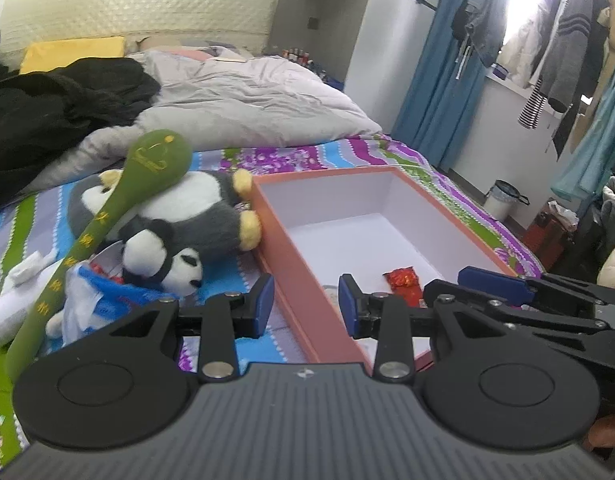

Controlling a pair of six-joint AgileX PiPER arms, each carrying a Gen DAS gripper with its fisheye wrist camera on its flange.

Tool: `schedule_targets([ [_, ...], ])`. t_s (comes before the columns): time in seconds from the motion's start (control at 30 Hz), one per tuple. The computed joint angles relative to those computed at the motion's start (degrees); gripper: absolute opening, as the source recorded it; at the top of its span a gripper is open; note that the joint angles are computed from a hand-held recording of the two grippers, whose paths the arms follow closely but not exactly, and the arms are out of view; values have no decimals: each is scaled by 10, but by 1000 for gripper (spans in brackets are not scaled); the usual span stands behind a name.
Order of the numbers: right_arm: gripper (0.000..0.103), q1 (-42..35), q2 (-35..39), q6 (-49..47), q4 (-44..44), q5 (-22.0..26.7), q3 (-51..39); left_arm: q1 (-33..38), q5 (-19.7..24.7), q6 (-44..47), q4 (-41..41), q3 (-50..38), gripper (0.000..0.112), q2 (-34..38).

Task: Organize soft objects
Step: 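Move both grippers out of the box back toward the plush pile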

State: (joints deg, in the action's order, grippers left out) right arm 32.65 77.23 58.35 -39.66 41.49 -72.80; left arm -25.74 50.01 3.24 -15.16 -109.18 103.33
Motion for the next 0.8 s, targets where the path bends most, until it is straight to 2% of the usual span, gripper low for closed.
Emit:
schedule_targets([
  [0.23, 44, 46, 1, 40, -33, 8, 10, 22, -32, 16, -14, 93, 41, -56],
  [0.33, 44, 66, 5, 56, -45, 17, 11, 29, -44, 22, -20, 126, 46, -77],
  [0.53, 44, 95, 15, 83, -58, 29, 10, 51, -58, 41, -46, 194, 47, -119],
  [0.8, 45, 124, 33, 101, -59, 16, 13, 75, -83, 35, -37, 281, 47, -175],
])
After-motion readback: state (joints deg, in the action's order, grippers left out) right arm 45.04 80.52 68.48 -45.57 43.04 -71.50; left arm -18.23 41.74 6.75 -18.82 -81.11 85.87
